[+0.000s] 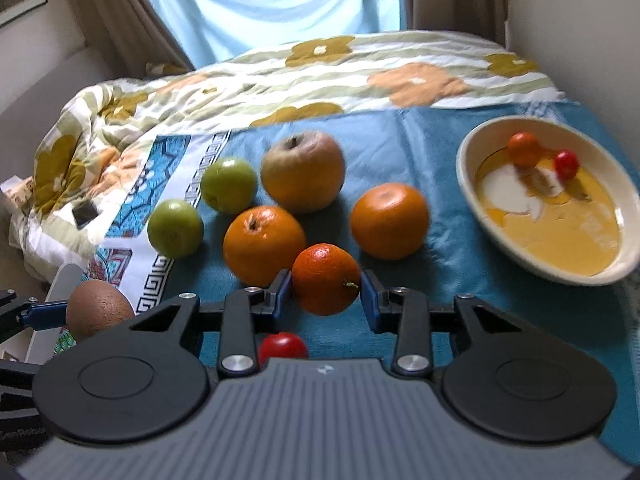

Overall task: Organize fruits
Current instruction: 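Carry the kiwi and mandarin with both tools over the duck bowl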

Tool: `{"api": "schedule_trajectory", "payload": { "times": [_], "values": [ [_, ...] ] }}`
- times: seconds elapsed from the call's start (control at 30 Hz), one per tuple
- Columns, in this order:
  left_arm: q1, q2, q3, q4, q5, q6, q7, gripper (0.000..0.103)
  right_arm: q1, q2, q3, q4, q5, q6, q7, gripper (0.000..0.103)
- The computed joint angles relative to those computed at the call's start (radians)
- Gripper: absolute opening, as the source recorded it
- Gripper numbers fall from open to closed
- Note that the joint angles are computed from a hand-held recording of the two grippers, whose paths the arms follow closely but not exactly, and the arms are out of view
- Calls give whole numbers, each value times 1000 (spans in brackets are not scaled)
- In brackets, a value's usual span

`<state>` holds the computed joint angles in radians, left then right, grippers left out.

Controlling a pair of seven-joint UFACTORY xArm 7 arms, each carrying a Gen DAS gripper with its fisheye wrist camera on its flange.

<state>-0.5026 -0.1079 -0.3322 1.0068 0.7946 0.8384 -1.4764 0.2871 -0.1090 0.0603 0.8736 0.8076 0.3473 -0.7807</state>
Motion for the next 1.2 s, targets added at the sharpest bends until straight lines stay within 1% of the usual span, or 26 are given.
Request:
{"api": "schedule_trajectory", "payload": {
  "times": [0.17, 0.27, 0.4, 0.53, 0.67, 0.9, 1.03, 1.17, 1.2],
  "values": [
    [-8, 14, -7, 60, 27, 1, 26, 69, -22, -67, -28, -12, -51, 18, 46, 51],
    [-21, 44, -10, 117, 49, 21, 41, 69, -28, -100, -60, -13, -55, 35, 45, 51],
    [-57, 118, 0, 226, 77, 58, 44, 69, -51, -122, -105, 4, -66, 76, 33, 51],
    [-114, 216, 31, 357, 97, 96, 46, 69, -87, -111, -147, 43, -66, 120, -24, 51],
    [-173, 324, 75, 491, 88, 118, 47, 69, -139, -60, -170, 103, -59, 164, -100, 51],
    [-275, 548, 163, 778, 65, 166, 90, 69, -261, 81, -161, 255, -21, 262, -213, 51],
    [-314, 670, 209, 937, 18, 186, 142, 69, -331, 167, -135, 349, -5, 314, -257, 51],
    [-347, 809, 250, 1127, -45, 221, 206, 69, -396, 245, -99, 435, -2, 357, -282, 51],
    [-354, 856, 260, 1195, -64, 237, 231, 69, -411, 265, -90, 458, -4, 367, -286, 51]
  ]
}}
